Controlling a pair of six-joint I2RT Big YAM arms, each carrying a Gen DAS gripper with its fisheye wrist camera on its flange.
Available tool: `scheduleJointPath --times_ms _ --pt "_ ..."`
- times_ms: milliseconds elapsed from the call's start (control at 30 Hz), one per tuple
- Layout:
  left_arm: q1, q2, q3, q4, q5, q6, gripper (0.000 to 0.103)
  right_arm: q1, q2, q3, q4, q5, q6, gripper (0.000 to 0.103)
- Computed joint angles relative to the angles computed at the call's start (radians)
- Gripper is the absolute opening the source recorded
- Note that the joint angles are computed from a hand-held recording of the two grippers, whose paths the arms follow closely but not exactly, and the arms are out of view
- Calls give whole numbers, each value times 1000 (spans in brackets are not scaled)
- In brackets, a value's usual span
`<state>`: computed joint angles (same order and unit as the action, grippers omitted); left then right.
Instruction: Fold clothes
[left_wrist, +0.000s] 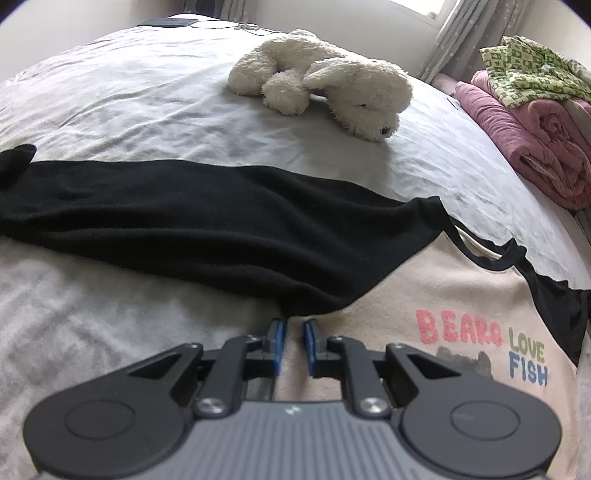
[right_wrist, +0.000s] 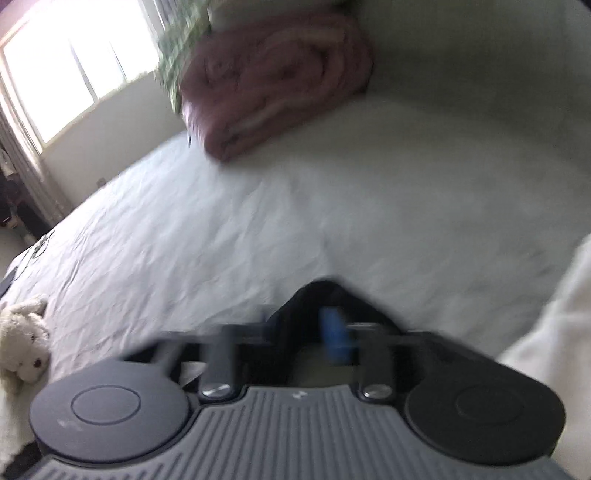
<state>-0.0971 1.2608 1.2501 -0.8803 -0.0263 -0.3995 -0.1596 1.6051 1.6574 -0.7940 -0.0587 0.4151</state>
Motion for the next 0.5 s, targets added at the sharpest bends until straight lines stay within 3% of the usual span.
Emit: scheduleJointPath --times_ms 33,133,200,233,267,300,367,467,500 --pt "1 0 0 0 3 3 13 6 30 39 -33 -10 11 60" --pt "11 -1 -2 2 23 -2 14 36 132 174 -162 85 -3 60" --pt "15 -2 -4 5 32 -1 14 39 159 195 -170 126 7 56" --pt "16 -3 -5 6 35 2 14 39 170 199 -169 144 13 27" --pt "17 -3 -7 8 37 5 14 37 150 169 -131 150 16 10" --pt "16 -3 -5 7 38 1 14 34 119 127 -83 154 17 10" --pt "15 -2 -4 5 36 2 14 46 52 47 56 183 -78 10" --pt "10 0 -1 2 26 3 14 84 -125 -161 378 230 -367 9" --pt "8 1 1 1 22 4 14 92 -162 -205 425 250 -423 9"
